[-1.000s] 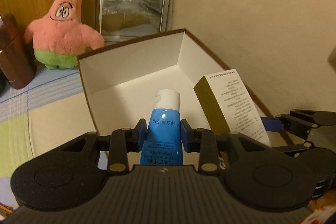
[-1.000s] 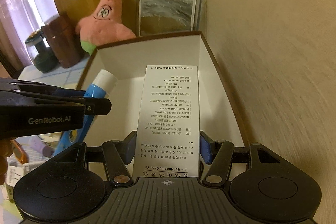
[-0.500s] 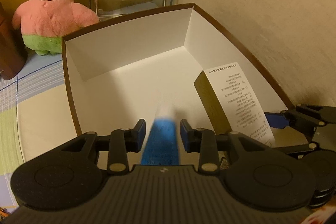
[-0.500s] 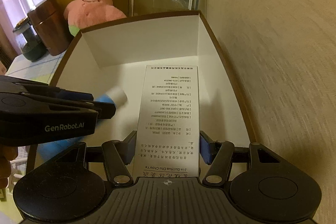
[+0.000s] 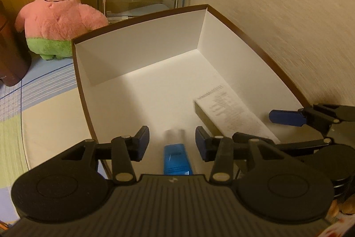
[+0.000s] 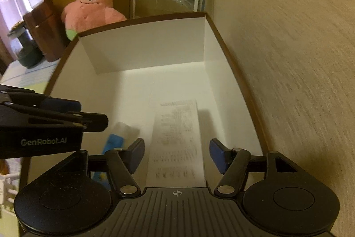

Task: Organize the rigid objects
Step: 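Release the blue tube with the left tool while the right tool lowers the booklet box inside, then move both open tools away from the brown box back over the bed items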

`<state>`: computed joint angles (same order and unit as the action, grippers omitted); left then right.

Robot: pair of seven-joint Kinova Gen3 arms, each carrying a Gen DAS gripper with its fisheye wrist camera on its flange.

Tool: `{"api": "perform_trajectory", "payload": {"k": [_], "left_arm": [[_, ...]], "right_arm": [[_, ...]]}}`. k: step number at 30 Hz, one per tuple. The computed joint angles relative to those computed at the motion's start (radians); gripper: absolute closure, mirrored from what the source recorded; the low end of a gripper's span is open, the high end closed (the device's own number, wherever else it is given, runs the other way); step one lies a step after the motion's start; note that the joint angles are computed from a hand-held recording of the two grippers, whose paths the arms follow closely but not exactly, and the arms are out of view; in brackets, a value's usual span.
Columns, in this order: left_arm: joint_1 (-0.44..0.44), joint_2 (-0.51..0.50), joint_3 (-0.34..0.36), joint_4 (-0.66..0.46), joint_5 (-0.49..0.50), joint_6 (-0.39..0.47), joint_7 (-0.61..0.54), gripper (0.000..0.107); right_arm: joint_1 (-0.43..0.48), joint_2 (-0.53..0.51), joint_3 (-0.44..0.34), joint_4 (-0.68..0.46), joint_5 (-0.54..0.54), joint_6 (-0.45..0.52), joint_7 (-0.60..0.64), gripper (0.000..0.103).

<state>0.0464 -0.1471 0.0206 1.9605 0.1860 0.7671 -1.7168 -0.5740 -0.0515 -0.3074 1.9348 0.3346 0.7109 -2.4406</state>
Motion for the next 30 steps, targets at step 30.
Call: {"api": "perform_trajectory", "payload": {"k": [30], "left_arm": [[0.020,-0.297,-0.093,0.041,0.040,0.168,-0.102,0.058]], "right_arm": [[0.091,-0.236,-0.225,0.010,-0.011,0.118,-0.207,0.034]]}}
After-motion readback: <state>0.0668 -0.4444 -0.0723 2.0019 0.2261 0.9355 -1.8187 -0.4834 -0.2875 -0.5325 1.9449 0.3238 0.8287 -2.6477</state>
